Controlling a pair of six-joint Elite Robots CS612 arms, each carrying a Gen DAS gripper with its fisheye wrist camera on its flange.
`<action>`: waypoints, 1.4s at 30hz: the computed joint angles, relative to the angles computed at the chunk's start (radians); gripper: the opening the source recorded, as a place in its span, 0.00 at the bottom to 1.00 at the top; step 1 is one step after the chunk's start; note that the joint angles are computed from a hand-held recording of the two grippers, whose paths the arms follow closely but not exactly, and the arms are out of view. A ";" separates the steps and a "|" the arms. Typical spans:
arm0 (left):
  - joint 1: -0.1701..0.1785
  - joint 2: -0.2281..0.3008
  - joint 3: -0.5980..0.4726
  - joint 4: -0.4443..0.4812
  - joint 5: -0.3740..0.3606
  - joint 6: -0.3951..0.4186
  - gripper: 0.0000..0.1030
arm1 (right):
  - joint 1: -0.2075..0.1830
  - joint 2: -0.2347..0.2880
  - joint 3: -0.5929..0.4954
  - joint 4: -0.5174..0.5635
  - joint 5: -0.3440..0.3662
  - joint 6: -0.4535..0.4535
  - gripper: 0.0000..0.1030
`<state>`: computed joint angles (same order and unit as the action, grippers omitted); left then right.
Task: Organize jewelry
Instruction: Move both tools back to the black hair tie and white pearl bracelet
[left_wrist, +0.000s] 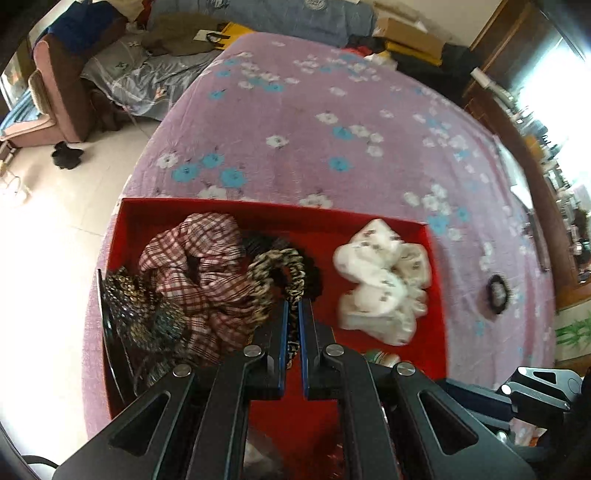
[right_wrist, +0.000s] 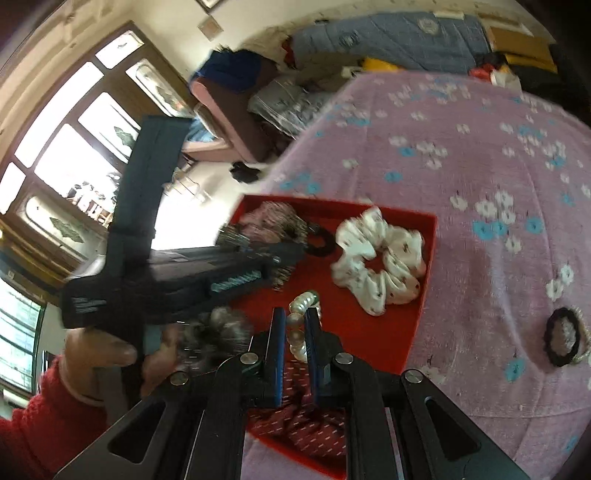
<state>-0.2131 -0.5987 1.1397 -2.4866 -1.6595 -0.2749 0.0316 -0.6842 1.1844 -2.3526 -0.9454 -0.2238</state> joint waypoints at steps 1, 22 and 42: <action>-0.002 0.001 0.000 0.002 0.012 0.006 0.04 | 0.001 0.007 -0.006 0.007 -0.014 0.005 0.12; -0.017 -0.109 0.144 -0.176 0.135 -0.033 0.40 | 0.002 0.002 0.015 -0.048 -0.066 -0.019 0.37; -0.108 -0.211 0.299 -0.256 0.154 -0.103 0.42 | -0.166 -0.111 0.269 -0.287 -0.160 0.121 0.36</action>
